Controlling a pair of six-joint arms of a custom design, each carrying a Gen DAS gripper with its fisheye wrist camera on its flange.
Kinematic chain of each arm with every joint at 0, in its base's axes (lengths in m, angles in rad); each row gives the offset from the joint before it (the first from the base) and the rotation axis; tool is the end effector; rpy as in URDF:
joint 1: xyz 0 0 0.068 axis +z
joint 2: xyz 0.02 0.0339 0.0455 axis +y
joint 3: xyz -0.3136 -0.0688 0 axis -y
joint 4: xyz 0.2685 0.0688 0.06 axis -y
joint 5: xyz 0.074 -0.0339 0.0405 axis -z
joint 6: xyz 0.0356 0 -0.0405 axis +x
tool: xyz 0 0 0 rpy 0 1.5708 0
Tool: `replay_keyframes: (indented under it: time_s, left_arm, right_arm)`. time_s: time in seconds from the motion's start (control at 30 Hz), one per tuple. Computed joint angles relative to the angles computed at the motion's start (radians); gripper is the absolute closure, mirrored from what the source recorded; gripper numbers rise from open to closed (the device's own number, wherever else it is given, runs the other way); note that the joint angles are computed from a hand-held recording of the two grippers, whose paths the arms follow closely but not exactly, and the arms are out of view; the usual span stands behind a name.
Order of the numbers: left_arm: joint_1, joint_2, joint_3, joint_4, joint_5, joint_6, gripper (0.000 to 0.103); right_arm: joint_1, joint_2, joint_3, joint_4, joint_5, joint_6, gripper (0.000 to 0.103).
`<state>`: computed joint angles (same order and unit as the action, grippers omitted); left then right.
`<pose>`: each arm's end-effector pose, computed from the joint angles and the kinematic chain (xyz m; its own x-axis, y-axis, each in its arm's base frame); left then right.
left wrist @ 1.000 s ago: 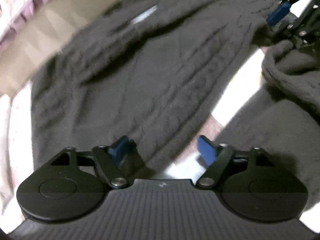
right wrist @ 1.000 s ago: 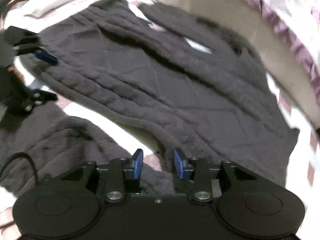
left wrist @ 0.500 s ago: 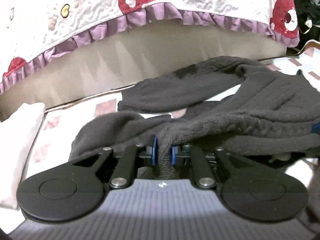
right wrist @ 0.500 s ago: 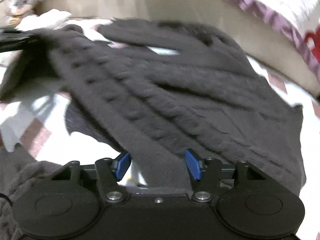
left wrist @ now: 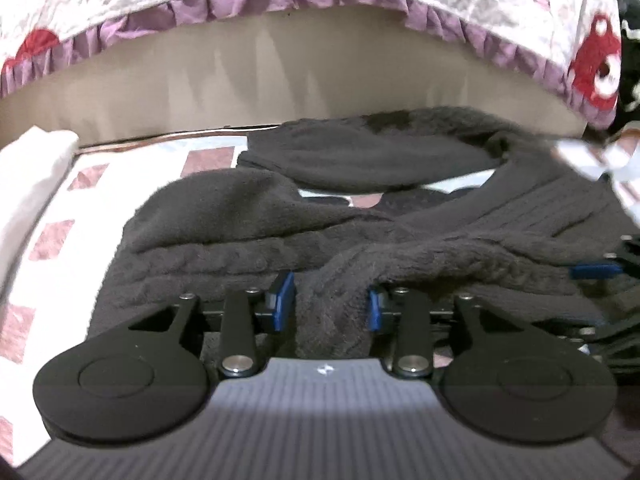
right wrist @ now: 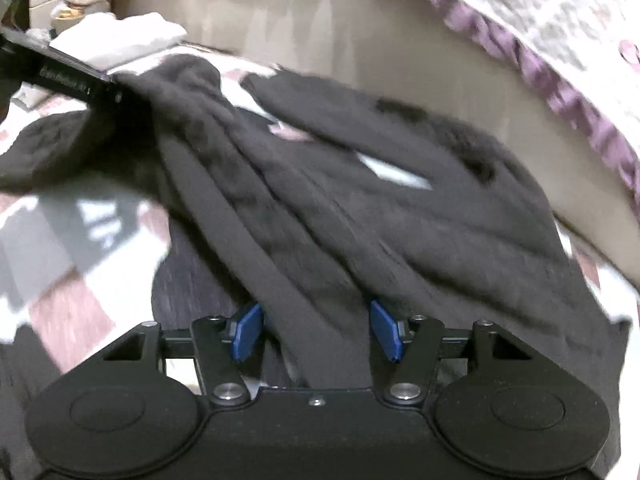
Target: Fold clothes
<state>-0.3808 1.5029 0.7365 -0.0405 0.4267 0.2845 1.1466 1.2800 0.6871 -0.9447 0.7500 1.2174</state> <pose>0.2799 -0.1279 0.2065 -0.4739 0.4650 -0.7478 0.7680 0.6337 -0.0927 0.1002 0.1628 0.2137 -0.7593 -0.0133 -0.6506 0.1584 0.9659 -0.2046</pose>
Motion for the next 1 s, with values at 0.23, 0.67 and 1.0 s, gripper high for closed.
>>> replay_keyframes:
  time_s: [0.23, 0.67, 1.0]
  left_arm:
    - [0.152, -0.097, 0.013, -0.123, 0.062, 0.000, 0.044]
    - [-0.156, -0.138, -0.222, 0.038, -0.558, 0.330, 0.024]
    - [-0.116, 0.021, -0.158, 0.200, -0.697, 0.342, 0.045]
  right_arm:
    - [-0.157, -0.105, -0.083, 0.159, 0.043, -0.165, 0.088]
    - [-0.199, -0.370, -0.165, 0.151, 0.075, 0.081, 0.094]
    - [-0.175, -0.203, -0.080, 0.081, 0.062, -0.030, 0.053]
